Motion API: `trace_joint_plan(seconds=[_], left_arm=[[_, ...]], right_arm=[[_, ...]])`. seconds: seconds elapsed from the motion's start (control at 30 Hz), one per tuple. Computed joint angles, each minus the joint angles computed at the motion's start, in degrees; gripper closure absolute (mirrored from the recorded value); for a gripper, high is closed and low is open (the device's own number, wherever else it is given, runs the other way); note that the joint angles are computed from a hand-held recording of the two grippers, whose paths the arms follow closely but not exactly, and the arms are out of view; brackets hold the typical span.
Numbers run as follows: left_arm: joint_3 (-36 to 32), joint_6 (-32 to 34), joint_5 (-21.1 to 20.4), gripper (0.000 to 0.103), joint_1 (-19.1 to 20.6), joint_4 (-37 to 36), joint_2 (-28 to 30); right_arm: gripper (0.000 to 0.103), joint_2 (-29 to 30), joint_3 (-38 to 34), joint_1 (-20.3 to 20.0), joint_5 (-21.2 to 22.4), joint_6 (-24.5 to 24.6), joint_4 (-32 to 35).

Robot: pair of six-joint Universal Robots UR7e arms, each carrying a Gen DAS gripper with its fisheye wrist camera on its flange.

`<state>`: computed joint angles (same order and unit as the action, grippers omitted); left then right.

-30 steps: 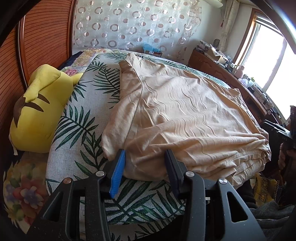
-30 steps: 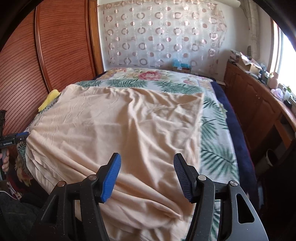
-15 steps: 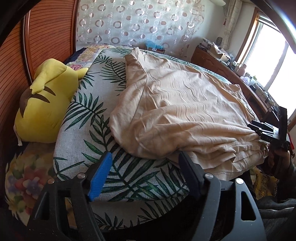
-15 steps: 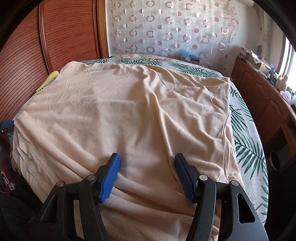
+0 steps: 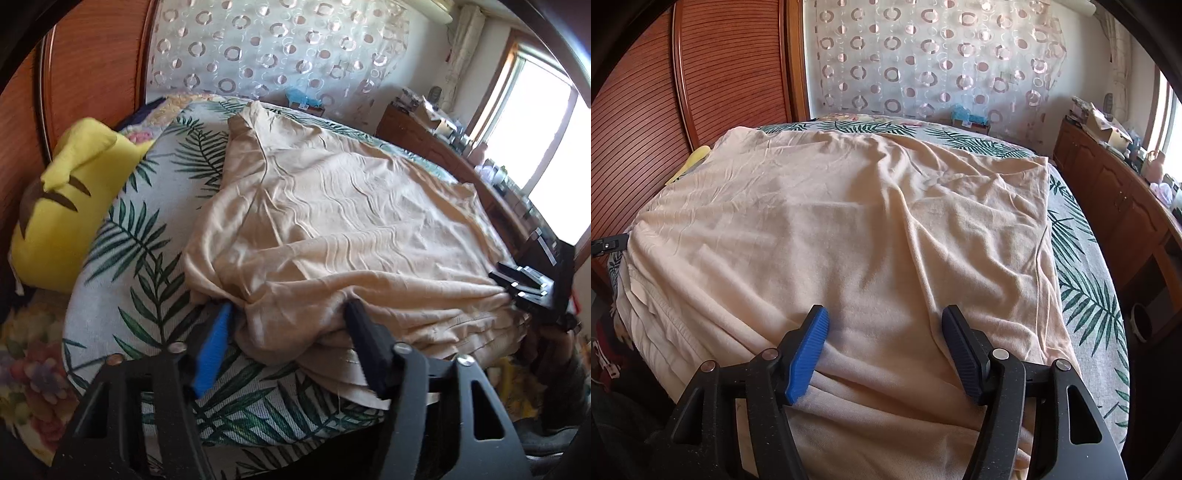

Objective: Fold small clothes

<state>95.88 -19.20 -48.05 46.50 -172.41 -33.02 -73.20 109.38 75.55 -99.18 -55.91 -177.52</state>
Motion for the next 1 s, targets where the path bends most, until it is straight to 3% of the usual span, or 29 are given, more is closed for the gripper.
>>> trace_joint_plan(seconds=[0.07, 0.17, 0.4, 0.6, 0.7, 1.0], left_arm=[[-0.8, 1.3, 0.1, 0.074, -0.1, 1.3, 0.4], [-1.2, 2.6, -2.4, 0.089, 0.3, 1.3, 0.3], [-3.1, 9.0, -3.3, 0.090, -1.5, -5.5, 1.0], [-11.0, 14.8, -7.0, 0.091, -2.4, -5.3, 4.2], [-18.0, 18.0, -9.6, 0.091, -2.9, -2.3, 7.8], [-39.3, 24.0, -19.4, 0.091, -4.3, 11.6, 18.3]], right_arm=[[0.030, 0.1, 0.4, -0.1, 0.1, -0.4, -1.2], [0.026, 0.0, 0.7, -0.9, 1.6, -0.5, -2.0], [0.022, -0.7, 1.7, -2.0, 3.7, -1.2, -2.8], [0.022, -3.1, 1.7, -2.8, 4.4, 0.0, 1.8], [0.022, -4.7, 1.7, -3.2, 4.9, 2.2, 3.9], [0.022, -10.3, 4.1, -5.2, 7.0, 4.7, 0.5]])
